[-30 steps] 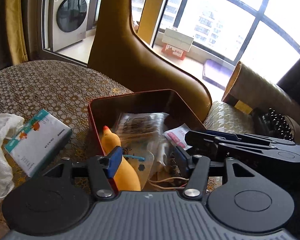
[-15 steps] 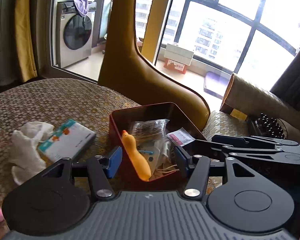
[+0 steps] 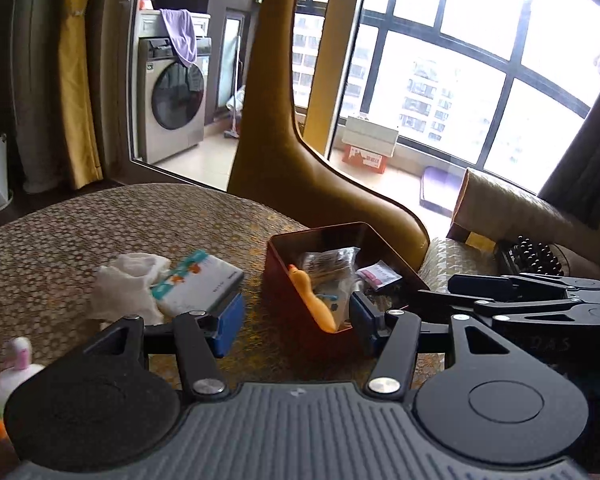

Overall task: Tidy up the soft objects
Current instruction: 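Lift both open tools out of the box and move back over the table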

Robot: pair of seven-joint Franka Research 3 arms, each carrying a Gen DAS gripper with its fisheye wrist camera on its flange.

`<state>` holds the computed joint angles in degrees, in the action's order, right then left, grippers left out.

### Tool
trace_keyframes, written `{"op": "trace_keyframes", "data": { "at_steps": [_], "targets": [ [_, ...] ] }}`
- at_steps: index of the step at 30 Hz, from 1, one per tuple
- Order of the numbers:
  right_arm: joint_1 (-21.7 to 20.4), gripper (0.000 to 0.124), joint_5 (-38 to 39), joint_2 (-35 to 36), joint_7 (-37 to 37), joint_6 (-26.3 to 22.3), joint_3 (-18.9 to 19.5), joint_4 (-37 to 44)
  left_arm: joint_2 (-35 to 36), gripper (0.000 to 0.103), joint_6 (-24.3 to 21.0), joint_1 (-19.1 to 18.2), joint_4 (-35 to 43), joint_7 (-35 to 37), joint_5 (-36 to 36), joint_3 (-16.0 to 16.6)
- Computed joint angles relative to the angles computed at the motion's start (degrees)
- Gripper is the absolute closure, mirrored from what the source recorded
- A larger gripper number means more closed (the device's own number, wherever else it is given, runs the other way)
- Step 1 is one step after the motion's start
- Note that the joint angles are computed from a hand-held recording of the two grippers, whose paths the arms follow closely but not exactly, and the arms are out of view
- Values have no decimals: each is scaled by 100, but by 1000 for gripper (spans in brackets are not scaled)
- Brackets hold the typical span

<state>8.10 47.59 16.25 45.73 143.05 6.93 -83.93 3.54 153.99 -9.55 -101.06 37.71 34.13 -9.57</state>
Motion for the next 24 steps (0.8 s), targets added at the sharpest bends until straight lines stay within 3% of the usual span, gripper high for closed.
{"op": "trace_keyframes", "data": {
  "at_steps": [4,7,12,16,24],
  "targets": [
    [34,54,185,-301,-242,30,51,-340,-441,46,10,59,-456,-142,114,-1],
    [113,49,301,-497,-428,37,44,-564,-749,33,-4,151,-778,-283,270,-53],
    [258,41,509,-750,-630,-7,-4,-848,-1221,32,47,332,-1273,-346,404,-136],
    [375,36,598,-844,-688,-49,-32,-961,-1611,17,52,502,-1673,-447,484,-212],
    [586,23,585,-904,-696,-28,-37,-1083,-2279,11,53,826,-2440,-625,375,-254]
  ]
}}
